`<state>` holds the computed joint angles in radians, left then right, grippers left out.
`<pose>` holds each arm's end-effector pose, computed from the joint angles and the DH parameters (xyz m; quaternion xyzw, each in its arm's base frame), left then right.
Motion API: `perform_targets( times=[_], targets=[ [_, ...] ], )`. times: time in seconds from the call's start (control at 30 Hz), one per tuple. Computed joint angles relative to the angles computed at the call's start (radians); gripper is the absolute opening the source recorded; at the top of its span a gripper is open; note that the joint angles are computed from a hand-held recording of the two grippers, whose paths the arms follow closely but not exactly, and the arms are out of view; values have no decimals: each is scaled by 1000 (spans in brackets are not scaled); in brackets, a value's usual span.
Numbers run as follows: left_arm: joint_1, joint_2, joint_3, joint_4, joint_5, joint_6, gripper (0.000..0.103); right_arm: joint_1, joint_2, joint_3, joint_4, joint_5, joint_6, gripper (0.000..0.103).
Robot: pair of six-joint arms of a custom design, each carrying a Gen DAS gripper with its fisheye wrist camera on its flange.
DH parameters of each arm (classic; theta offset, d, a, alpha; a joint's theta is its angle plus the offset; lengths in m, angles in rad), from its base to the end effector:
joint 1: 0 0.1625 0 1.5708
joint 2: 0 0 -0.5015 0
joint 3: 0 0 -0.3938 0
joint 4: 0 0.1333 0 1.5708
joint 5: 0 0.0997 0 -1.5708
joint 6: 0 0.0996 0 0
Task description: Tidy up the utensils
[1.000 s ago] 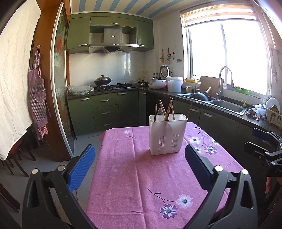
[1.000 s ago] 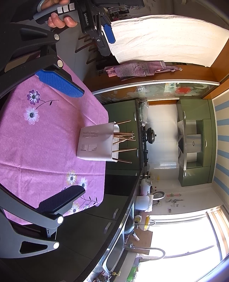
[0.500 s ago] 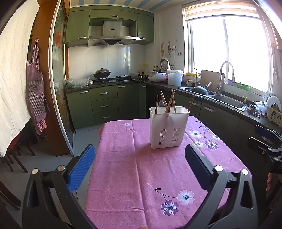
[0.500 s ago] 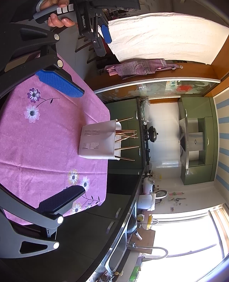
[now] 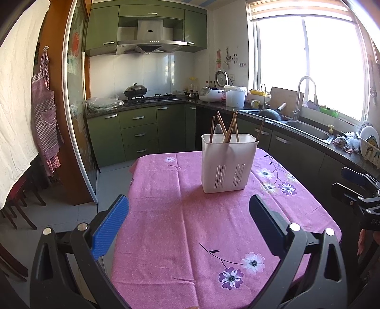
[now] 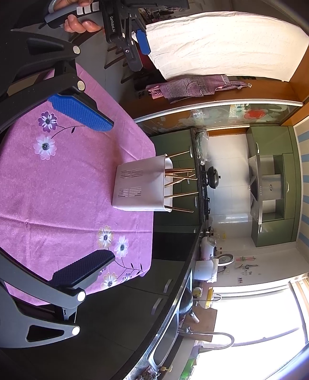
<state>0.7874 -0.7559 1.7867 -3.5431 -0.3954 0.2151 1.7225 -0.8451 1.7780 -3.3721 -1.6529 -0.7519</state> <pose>-0.3041 -0.6245 0.2268 0.1343 0.7716 -0.5008 0.3685 0.2306 -0.6805 0.2333 0.3802 -0.8230 0.3905 0.1598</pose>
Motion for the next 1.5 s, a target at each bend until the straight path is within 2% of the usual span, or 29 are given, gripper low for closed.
perform_targets(
  times=[0.27,0.43,0.6,0.77,0.93,1.07,1.23,1.4,1.5],
  targets=[
    [43,9,-31,62,-26,-37,96,-10,49,-75,35,-39,0,98],
    [99,27,-87,110,-53,-58,96,-22,111,-180,80,-82,-16,98],
    [169,64,-173,196,-84,-95,96,-46,201,-341,168,-125,-19,98],
    [235,103,-262,321,-111,-156,96,-72,312,-541,300,-209,-29,98],
    [282,135,-352,434,-132,-196,96,-92,409,-726,448,-295,-15,98],
    [304,152,-400,495,-145,-217,96,-104,450,-809,522,-330,12,98],
    [302,150,-404,483,-163,-231,96,-106,439,-797,505,-309,18,98],
    [263,128,-350,323,-184,-160,96,-84,367,-662,382,-235,4,98],
    [231,123,-325,251,-170,-96,96,-69,326,-585,332,-203,5,98]
  ],
)
